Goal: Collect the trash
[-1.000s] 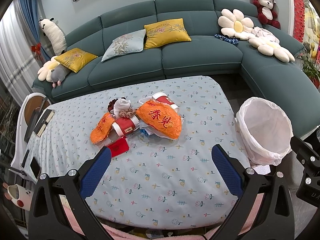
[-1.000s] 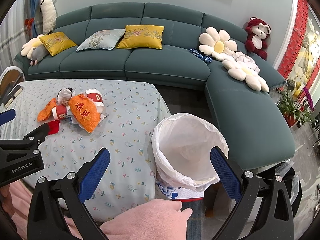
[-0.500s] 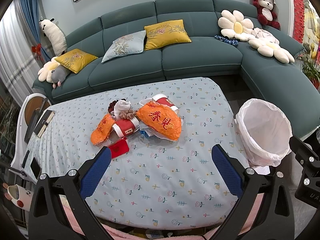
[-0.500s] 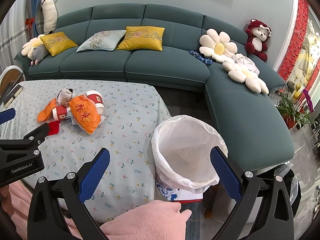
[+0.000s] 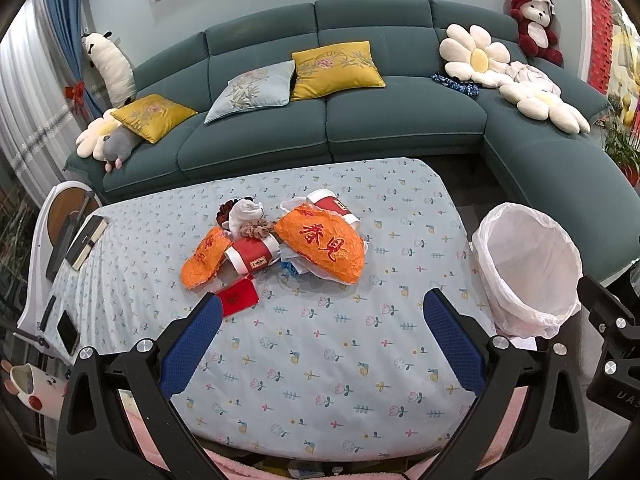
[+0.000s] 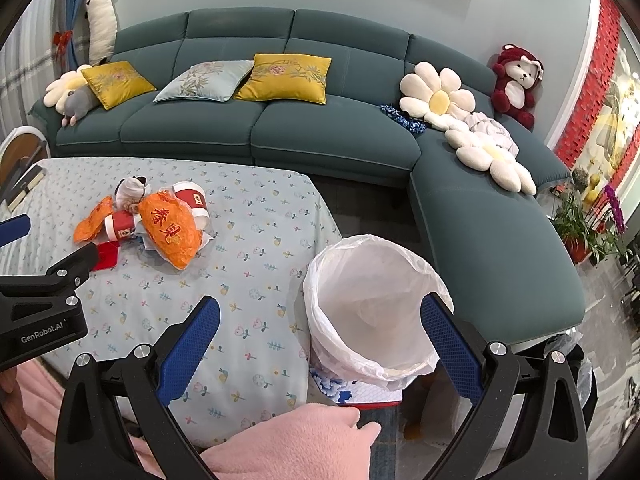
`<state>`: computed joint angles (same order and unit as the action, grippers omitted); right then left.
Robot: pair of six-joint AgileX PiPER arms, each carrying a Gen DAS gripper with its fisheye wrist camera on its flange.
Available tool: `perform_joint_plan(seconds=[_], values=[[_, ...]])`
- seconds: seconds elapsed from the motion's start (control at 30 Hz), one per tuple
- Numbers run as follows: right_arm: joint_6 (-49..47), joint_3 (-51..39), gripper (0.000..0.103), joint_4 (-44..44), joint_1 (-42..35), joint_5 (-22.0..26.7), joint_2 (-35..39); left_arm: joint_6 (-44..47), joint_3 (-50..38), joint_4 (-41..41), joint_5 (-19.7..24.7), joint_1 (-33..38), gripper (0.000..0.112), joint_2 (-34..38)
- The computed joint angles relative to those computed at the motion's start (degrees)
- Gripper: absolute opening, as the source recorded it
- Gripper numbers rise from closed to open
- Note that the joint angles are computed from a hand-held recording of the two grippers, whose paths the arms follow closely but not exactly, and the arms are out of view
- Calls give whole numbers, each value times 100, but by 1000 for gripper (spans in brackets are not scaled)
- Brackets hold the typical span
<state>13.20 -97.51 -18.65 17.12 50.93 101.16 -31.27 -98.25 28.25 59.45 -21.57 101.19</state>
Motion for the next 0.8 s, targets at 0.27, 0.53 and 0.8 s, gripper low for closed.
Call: perform_joint_plan(seconds=[0.27,0.53,0.8], values=[[49,-82,96,-157,113,61,52,65,117,-140,-126,106,96,-66],[266,-77,96,-424,302,62,94,187,252,-341,-305,265,96,-102],[518,-289,96,-628,540,108,260,360,526,-630,-579,621,96,-184]])
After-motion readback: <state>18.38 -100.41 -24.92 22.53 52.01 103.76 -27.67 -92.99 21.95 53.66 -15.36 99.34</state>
